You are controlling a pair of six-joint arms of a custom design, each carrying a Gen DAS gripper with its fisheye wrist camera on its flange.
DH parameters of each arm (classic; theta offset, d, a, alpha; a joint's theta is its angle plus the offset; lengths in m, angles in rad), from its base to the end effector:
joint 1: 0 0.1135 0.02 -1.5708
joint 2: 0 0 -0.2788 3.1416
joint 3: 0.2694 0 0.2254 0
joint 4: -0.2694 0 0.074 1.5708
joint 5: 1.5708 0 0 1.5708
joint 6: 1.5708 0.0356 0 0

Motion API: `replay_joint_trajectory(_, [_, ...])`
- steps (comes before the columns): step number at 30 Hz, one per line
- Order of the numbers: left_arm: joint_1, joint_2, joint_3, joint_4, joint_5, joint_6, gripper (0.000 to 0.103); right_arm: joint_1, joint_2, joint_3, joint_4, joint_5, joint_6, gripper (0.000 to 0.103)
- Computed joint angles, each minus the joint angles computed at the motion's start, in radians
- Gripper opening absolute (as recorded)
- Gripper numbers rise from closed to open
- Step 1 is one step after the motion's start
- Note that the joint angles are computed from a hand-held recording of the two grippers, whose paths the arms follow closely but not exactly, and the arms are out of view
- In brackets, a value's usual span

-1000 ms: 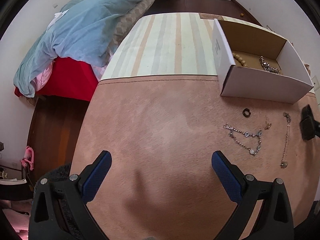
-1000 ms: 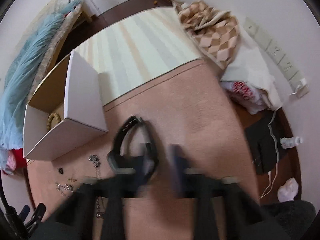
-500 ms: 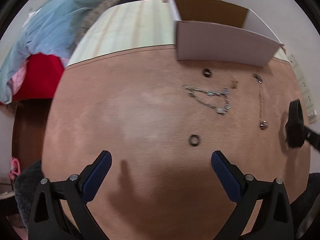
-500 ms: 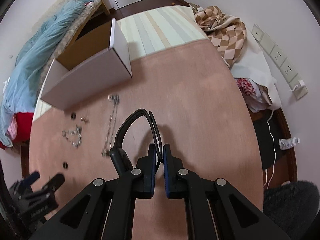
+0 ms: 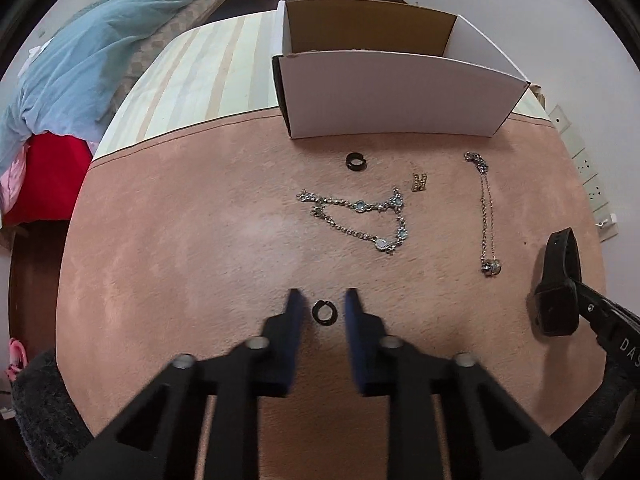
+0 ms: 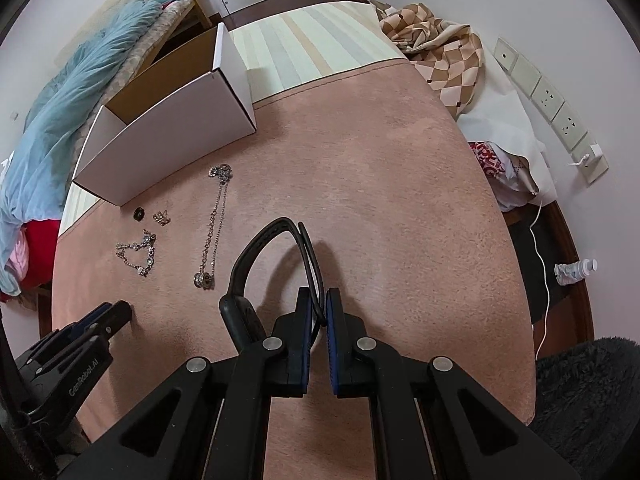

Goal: Organize jewelry
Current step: 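Grasp the small black ring with left tool while right tool holds the watch band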

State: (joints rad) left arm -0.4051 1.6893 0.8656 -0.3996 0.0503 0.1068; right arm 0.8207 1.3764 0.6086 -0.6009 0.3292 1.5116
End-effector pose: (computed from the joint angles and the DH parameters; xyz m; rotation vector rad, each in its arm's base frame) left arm 0.2584 -0.1128 0.1687 0.7213 2.7075 -0.1428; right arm 0.1350 0.1280 0.1738 0.9783 2.5810 0.0768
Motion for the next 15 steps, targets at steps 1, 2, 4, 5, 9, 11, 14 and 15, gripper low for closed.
replay_joint_trajectory(1, [-0.001,-0.002,-0.001,0.000,0.004,-0.002,0.010,0.001,0.001,0.003,-0.002,0.001,-0.001,0.007])
replay_joint_trajectory(2, [-0.004,-0.004,-0.004,0.001,0.003,-0.003,0.010,0.001,0.000,0.006,-0.005,0.003,-0.001,0.007])
replay_joint_trajectory(4, [-0.008,-0.011,-0.008,0.003,0.001,-0.008,0.010,0.003,-0.005,0.014,-0.014,0.009,-0.001,0.007])
replay_joint_trajectory(5, [-0.005,-0.015,-0.010,0.004,0.004,-0.008,0.010,0.004,-0.008,0.018,-0.020,0.012,-0.001,0.007])
replay_joint_trajectory(9, [0.006,-0.048,-0.015,-0.006,0.017,-0.004,0.010,0.003,-0.026,0.046,-0.049,0.029,-0.003,0.007])
replay_joint_trajectory(11, [0.012,-0.071,-0.005,-0.017,0.020,-0.002,0.010,0.002,-0.041,0.061,-0.068,0.038,-0.008,0.007])
replay_joint_trajectory(14, [0.010,-0.122,0.016,-0.041,0.021,-0.002,0.010,0.000,-0.064,0.097,-0.106,0.062,-0.024,0.007])
replay_joint_trajectory(15, [0.010,-0.140,0.030,-0.054,0.024,-0.003,0.010,-0.004,-0.070,0.110,-0.115,0.069,-0.034,0.007])
